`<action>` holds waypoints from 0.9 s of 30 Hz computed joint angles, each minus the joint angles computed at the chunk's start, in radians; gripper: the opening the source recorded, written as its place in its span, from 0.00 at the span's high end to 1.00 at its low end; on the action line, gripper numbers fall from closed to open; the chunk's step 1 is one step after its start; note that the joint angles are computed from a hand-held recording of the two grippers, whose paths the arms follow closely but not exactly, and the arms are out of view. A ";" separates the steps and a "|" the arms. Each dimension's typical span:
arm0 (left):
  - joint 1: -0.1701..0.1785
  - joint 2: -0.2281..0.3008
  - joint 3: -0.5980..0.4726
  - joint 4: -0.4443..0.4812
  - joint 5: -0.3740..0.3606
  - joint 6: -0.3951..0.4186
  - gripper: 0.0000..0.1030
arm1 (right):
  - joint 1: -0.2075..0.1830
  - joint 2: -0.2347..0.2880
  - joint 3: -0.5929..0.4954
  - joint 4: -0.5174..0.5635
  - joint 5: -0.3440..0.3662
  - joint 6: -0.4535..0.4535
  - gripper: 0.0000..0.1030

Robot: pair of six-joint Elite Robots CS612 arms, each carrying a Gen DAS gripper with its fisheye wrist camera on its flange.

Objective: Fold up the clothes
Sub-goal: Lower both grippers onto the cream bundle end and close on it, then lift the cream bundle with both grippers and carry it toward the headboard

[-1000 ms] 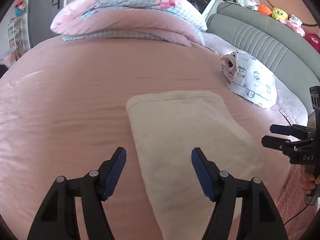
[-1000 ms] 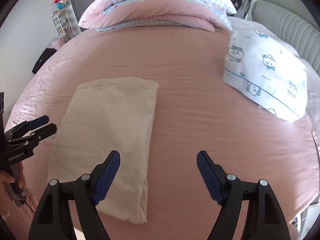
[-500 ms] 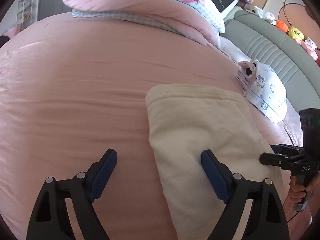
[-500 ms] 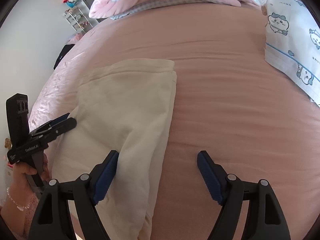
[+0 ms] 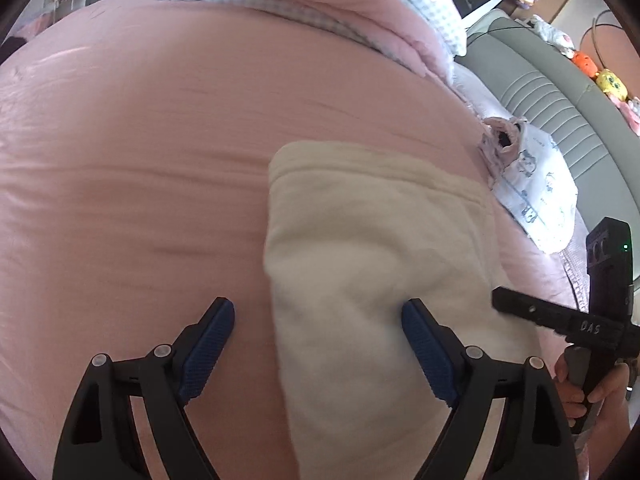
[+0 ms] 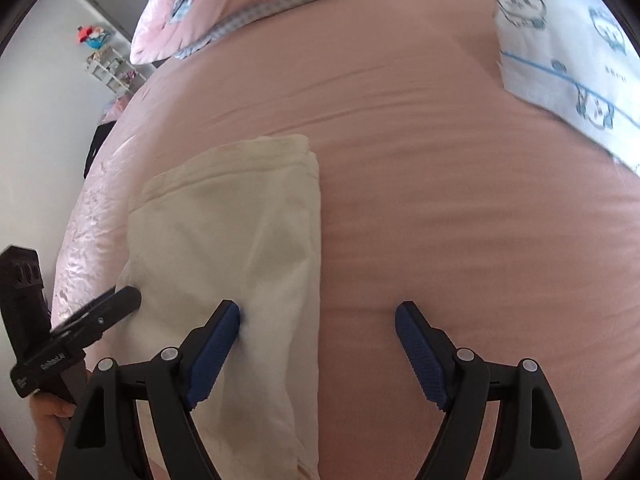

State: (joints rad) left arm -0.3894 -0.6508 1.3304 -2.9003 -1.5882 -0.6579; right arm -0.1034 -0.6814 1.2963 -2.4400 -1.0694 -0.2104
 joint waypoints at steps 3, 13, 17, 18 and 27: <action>0.002 -0.028 0.053 -0.032 0.038 -0.051 0.16 | -0.014 -0.008 0.022 -0.051 0.000 0.055 0.24; 0.003 -0.028 0.097 -0.142 -0.116 -0.129 0.16 | -0.039 -0.046 0.053 0.117 0.080 -0.065 0.23; 0.006 0.001 0.065 -0.200 -0.166 -0.171 0.17 | -0.035 -0.043 0.055 0.085 0.081 -0.050 0.22; 0.008 0.007 0.058 -0.214 -0.185 -0.181 0.17 | -0.035 -0.043 0.056 0.085 0.086 -0.056 0.28; 0.036 0.044 0.058 -0.319 -0.270 -0.241 0.44 | -0.046 -0.010 0.033 0.134 0.191 -0.059 0.38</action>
State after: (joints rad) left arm -0.3538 -0.6072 1.3888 -3.2191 -1.8578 -0.8988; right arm -0.1492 -0.6917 1.3297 -2.3059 -0.8781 -0.2689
